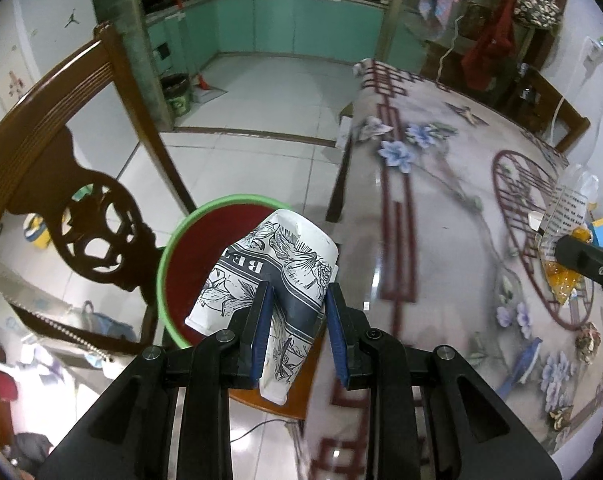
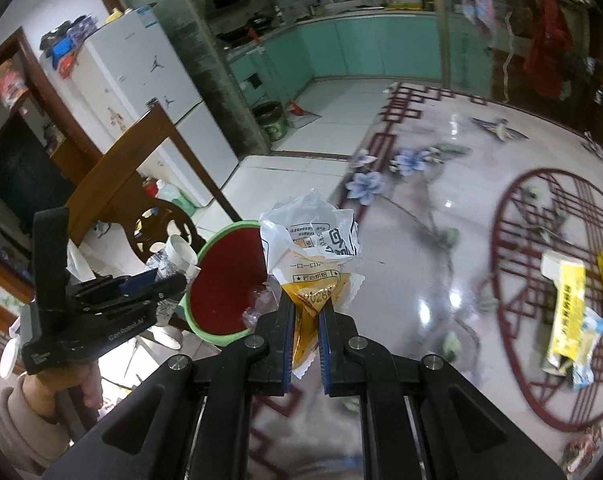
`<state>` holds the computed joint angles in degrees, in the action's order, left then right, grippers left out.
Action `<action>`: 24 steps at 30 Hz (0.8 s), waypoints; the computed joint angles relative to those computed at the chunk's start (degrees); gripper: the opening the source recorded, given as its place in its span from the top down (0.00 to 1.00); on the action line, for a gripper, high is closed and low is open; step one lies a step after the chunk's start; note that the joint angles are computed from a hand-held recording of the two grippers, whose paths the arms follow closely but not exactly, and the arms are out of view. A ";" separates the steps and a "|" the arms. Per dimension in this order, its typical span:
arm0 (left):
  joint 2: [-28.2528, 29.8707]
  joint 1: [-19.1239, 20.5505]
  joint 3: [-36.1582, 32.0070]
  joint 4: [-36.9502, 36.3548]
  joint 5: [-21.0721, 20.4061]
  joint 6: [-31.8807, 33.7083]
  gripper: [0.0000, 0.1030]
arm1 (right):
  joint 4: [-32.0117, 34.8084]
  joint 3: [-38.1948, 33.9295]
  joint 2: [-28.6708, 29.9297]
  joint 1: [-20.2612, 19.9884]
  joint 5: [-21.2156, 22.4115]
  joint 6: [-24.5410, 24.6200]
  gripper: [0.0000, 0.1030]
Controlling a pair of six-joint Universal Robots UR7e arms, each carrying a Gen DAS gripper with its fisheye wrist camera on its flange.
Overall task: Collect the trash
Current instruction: 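Carry the paper cup and snack wrapper over the red bin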
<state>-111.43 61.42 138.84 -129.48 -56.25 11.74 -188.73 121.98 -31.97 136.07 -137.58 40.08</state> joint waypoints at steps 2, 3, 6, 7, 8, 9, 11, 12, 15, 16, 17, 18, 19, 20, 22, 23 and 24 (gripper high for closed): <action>1.34 1.73 -0.80 -1.39 0.19 1.17 0.75 | 0.05 -1.82 1.12 -0.71 0.93 -1.94 0.92; 1.99 2.46 -1.18 -2.00 0.26 1.68 0.75 | 0.06 -3.02 1.87 -1.15 1.49 -3.19 0.92; 4.10 4.69 -2.42 -4.01 0.66 3.08 0.75 | 0.41 -5.81 3.57 -2.08 2.78 -6.13 0.92; 4.79 5.39 -2.85 -4.60 0.84 3.53 0.75 | 0.56 -6.89 4.23 -2.39 3.20 -7.21 0.92; 5.62 6.18 -3.32 -5.35 1.04 4.07 0.75 | 0.95 -7.68 4.68 -2.48 3.44 -7.65 0.92; 6.08 6.62 -3.55 -5.78 1.25 4.40 0.75 | 1.19 -8.61 5.28 -2.87 3.83 -8.45 0.92; 7.57 7.90 -4.32 -7.01 1.70 5.33 0.75 | 1.49 -10.41 6.38 -3.64 4.83 -10.12 0.92; 8.15 8.38 -4.61 -7.55 1.93 5.61 0.75 | 1.53 -11.52 7.09 -4.09 5.51 -11.23 0.92; 9.86 9.78 -5.53 -8.88 2.36 6.07 0.75 | 2.49 -13.84 8.37 -5.01 6.87 -13.32 0.92; 10.33 10.14 -5.81 -9.09 2.45 6.23 0.75 | 3.08 -14.91 8.99 -5.45 7.45 -14.14 0.92; 10.91 10.55 -6.10 -9.40 2.69 6.47 0.75 | 3.42 -15.42 9.28 -5.58 7.76 -14.39 0.92; 11.46 10.88 -6.33 -9.69 2.94 6.64 0.75 | 3.76 -16.28 9.83 -5.97 8.35 -14.97 0.92; 12.06 11.32 -6.65 -9.98 3.01 6.82 0.75 | 4.16 -16.92 10.22 -6.16 8.67 -15.18 0.92; 12.59 11.73 -6.97 -10.19 2.98 6.89 0.75 | 4.56 -17.54 10.59 -6.38 9.02 -15.46 0.92; 13.61 12.37 -7.60 -10.47 2.92 6.95 0.75 | 5.41 -18.64 11.20 -6.87 9.65 -16.12 0.92; 14.06 12.61 -7.80 -10.65 2.93 6.92 0.75 | 5.79 -19.13 11.46 -7.12 9.98 -16.48 0.92; 14.76 13.00 -8.18 -10.79 2.89 6.93 0.75 | 6.16 -19.45 11.60 -7.33 10.31 -16.71 0.92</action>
